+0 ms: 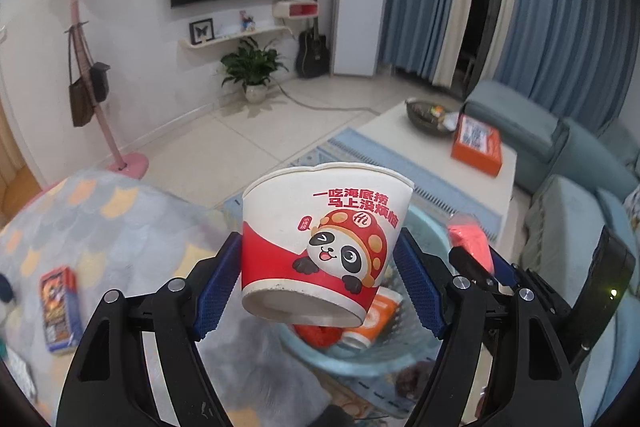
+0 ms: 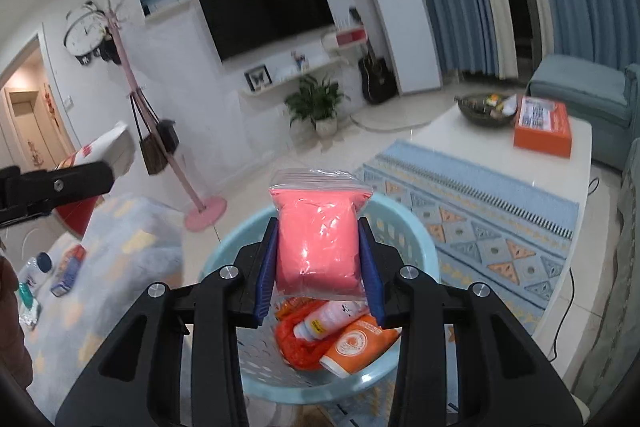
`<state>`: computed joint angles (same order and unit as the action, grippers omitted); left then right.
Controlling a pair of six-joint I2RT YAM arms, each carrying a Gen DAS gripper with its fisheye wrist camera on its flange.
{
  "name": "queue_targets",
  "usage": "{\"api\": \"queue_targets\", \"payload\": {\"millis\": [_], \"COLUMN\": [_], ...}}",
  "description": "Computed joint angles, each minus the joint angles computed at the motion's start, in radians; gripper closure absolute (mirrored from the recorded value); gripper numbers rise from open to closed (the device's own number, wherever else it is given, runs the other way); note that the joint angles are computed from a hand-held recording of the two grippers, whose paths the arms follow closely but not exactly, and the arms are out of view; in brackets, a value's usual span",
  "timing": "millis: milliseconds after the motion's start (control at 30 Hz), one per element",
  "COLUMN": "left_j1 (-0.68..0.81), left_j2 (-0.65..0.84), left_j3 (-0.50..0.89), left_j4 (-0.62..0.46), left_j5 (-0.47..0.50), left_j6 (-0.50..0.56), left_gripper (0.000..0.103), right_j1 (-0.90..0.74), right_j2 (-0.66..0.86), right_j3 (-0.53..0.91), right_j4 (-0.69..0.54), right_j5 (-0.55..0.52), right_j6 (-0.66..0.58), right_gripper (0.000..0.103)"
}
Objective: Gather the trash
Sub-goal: 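Carry the panda cup and pink packet over the blue basket and release both, then return both tools over the table toward the patterned bag and snack box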
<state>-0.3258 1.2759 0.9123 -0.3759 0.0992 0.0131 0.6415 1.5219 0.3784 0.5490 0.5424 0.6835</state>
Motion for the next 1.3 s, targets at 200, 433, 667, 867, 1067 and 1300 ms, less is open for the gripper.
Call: {"api": "queue_targets", "payload": {"millis": [200, 433, 667, 867, 1067, 1300], "left_j1": [-0.043, 0.015, 0.08, 0.189, 0.643, 1.292], "left_j2": [0.227, 0.221, 0.089, -0.114, -0.435, -0.216], "left_j3": [0.133, 0.125, 0.126, 0.026, -0.125, -0.122], "left_j4": [-0.072, -0.108, -0.181, -0.266, -0.342, -0.243], "left_j5": [-0.037, -0.041, 0.021, 0.053, 0.16, 0.337], "left_j6": [0.006, 0.045, 0.052, 0.103, 0.356, 0.696], "left_gripper": [0.027, 0.027, 0.023, 0.022, 0.021, 0.017], "right_j1": [-0.111, -0.066, 0.049, 0.163, 0.284, 0.416], "right_j2": [0.192, 0.176, 0.085, -0.006, -0.019, 0.05], "right_j3": [0.102, 0.018, -0.01, -0.001, 0.112, 0.34], "right_j4": [-0.021, 0.053, -0.032, -0.137, -0.265, -0.338], "right_j5": [-0.164, -0.113, -0.031, 0.029, 0.069, 0.055], "right_j6": [-0.077, -0.017, 0.076, 0.124, 0.082, -0.037], "right_gripper": [0.055, 0.045, 0.045, 0.042, 0.042, 0.029]}}
